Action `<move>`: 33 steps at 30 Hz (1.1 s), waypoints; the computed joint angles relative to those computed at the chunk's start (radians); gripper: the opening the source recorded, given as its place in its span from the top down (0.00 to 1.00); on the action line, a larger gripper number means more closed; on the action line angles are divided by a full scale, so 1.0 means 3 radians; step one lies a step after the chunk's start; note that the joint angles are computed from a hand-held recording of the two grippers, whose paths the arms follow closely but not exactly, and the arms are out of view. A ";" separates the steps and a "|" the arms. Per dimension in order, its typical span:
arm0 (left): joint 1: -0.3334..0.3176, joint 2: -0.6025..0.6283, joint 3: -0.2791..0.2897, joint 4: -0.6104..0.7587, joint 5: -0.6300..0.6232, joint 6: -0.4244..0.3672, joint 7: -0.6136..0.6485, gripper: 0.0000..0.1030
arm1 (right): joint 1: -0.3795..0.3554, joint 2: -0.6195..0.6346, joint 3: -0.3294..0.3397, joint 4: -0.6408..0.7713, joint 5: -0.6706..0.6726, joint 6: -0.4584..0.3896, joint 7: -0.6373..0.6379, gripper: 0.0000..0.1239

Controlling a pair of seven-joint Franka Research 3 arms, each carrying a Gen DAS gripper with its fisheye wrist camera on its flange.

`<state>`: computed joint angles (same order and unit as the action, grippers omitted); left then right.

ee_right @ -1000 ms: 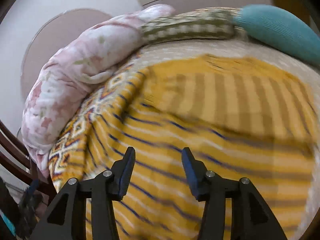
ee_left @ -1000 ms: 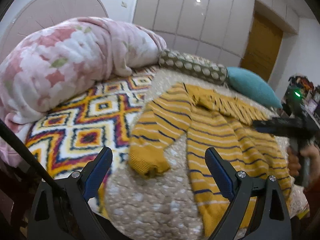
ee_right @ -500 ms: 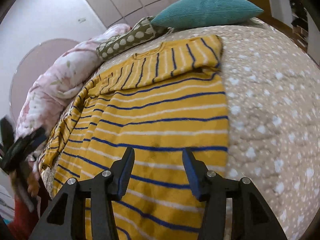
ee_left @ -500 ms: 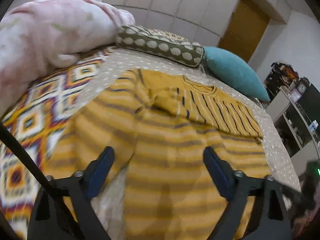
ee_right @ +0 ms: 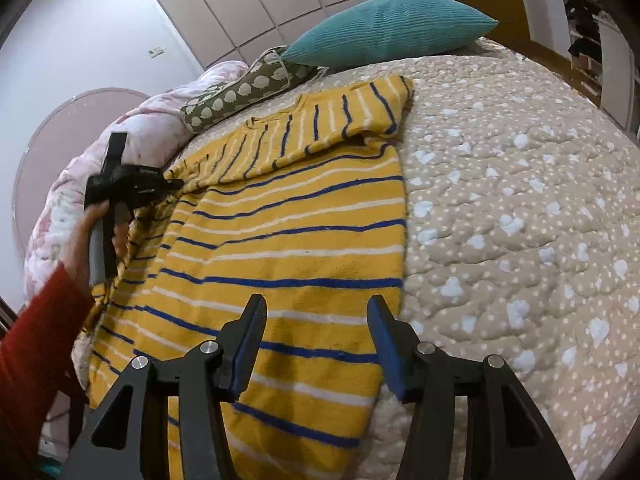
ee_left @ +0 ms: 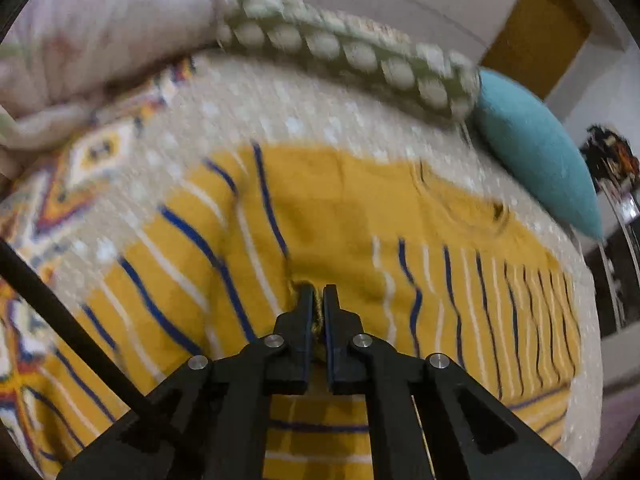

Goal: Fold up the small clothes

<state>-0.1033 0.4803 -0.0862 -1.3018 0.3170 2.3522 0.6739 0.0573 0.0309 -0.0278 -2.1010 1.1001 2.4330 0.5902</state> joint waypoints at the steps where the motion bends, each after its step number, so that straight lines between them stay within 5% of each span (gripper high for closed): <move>1: -0.0038 -0.0048 0.0059 -0.0042 0.0105 -0.0003 -0.0077 0.96 | 0.0004 0.0000 0.0004 -0.0009 -0.0001 0.0024 -0.0021 0.54; 9: -0.0013 0.0126 0.0093 0.0177 0.0237 -0.0449 -0.0030 0.91 | 0.0080 0.0027 0.0057 0.0000 -0.0025 0.0250 -0.0125 0.54; 12: 0.0046 -0.0081 0.0036 -0.0115 0.0146 -0.0294 -0.0040 0.86 | 0.0095 0.0017 0.0066 -0.0008 -0.0079 0.0290 -0.0096 0.54; 16: 0.0084 -0.0747 -0.0030 -0.0919 0.0112 0.0155 -0.0098 0.59 | 0.0096 -0.0056 0.0050 -0.0024 -0.0143 0.0258 -0.0104 0.54; 19: 0.0010 -0.1442 -0.0020 -0.1627 0.0594 0.0285 -0.0487 0.38 | 0.0117 -0.0154 0.0043 -0.0047 -0.0162 0.0231 -0.0170 0.54; 24: 0.0059 -0.2544 -0.0353 -0.2556 0.1407 -0.0251 -0.1033 0.19 | 0.0233 -0.0311 0.0058 -0.0050 -0.0150 0.0025 -0.0253 0.54; 33: 0.0005 -0.3764 -0.0754 -0.3634 0.1379 -0.0969 -0.1426 0.15 | 0.0702 -0.0292 0.0324 0.0176 -0.0321 -0.0414 -0.0229 0.53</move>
<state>-0.1019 -0.6489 -0.3124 -2.3921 0.7306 2.0616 0.2461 0.2678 -0.0566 0.0694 -2.0481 1.0039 2.3088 0.5214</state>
